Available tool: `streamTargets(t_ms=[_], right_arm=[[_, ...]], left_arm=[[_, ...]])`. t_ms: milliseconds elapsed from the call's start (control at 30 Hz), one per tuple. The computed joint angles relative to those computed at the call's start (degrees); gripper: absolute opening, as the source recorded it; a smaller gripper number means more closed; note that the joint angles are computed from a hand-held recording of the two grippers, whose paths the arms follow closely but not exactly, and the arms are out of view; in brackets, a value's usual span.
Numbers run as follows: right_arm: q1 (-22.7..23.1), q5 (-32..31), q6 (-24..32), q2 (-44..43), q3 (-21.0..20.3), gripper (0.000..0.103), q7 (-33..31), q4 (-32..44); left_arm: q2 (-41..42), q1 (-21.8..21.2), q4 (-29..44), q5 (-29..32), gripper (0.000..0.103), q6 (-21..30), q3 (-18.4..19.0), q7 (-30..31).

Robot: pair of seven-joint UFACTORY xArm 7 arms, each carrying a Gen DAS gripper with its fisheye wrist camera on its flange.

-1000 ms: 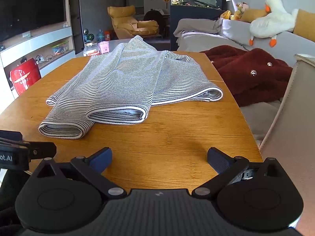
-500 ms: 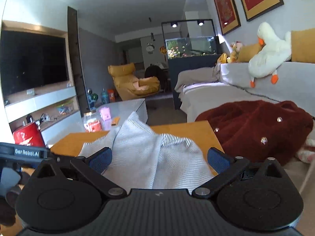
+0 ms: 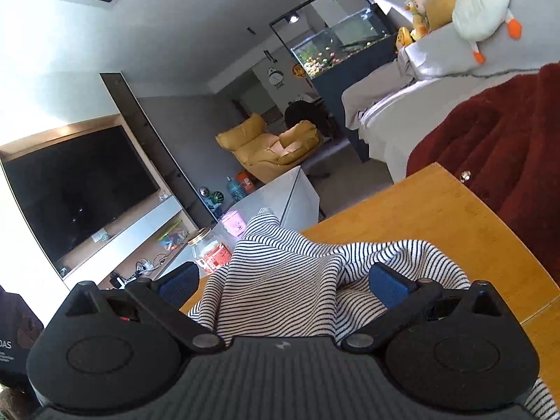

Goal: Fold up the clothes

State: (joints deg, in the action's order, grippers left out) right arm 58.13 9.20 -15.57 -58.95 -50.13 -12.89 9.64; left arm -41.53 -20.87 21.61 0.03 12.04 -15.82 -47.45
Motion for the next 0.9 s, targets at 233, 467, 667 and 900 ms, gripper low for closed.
streamTargets(t_ms=[233,467,667,900], right_arm=[[-3.91,5.16,18.27,-6.54,-1.52,0.103,-1.4,0.7],[-14.27,6.31,33.67,-8.46,9.98,0.103,-2.65,-0.63],[-22.69,5.74,38.19,-7.28,24.07,0.103,-0.9,-0.81],[-32.76,0.78,25.19,-6.24,48.65,0.101,1.71,-3.36]], left_arm=[[-7.1,-7.43,-2.98,-3.18,0.033,4.48,1.29,0.44],[-24.19,0.21,-6.41,-1.59,0.012,7.87,-2.47,-5.4],[-36.71,8.28,-8.13,1.03,0.011,18.11,4.65,-5.36],[-42.73,5.4,-8.81,-1.8,0.073,29.94,10.31,6.34]])
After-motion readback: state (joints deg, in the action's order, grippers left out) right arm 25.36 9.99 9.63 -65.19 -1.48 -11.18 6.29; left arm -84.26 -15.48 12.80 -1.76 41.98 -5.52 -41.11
